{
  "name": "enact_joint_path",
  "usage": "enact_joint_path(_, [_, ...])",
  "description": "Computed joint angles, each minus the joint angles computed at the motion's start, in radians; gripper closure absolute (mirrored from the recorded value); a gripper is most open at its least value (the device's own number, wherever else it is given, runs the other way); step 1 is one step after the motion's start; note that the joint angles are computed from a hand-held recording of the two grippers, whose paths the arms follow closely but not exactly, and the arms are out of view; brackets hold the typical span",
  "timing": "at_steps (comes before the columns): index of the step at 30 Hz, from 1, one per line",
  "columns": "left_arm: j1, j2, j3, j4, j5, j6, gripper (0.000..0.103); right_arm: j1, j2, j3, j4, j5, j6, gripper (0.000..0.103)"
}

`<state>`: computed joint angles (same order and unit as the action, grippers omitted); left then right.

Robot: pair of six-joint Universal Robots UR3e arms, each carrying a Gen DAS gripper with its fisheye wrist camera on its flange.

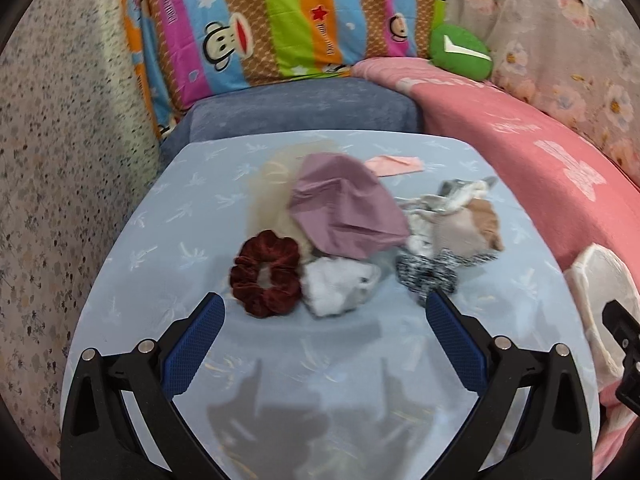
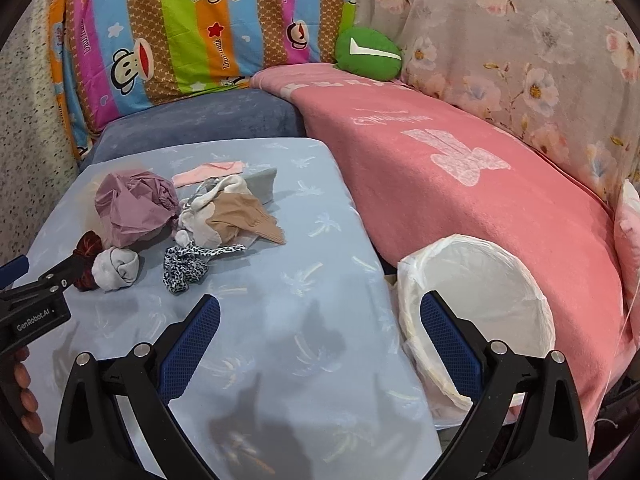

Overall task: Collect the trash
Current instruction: 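Grasp the dark red scrunchie with the left tool while the right tool grasps the leopard scrunchie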

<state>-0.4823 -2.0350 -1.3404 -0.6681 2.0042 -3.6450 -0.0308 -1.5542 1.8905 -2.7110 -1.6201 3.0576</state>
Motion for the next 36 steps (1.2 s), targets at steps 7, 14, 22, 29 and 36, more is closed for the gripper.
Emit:
enact_joint_path(7, [0.134,0.031,-0.118,0.089,-0.08,0.043,0.007,0.111,0.189,-0.138,-0.032,-0.017,0.06,0.006])
enact_joint_path(14, [0.241,0.02,-0.173,0.152,-0.203,0.071,0.018,0.176,0.365,-0.292,-0.019,-0.004,0.113,0.014])
enact_joint_path(22, [0.313,-0.014,-0.203,0.199,-0.371,0.085,0.046,0.209,0.542,-0.476,0.064,0.025,0.15,0.037])
enact_joint_path(29, [0.337,-0.028,-0.219,0.225,-0.474,0.096,0.082,0.211,0.628,-0.546,0.118,0.071,0.155,0.062])
enact_joint_path(36, [0.32,0.014,-0.253,0.243,-0.443,0.094,0.088,0.184,0.599,-0.49,0.11,0.132,0.166,0.091])
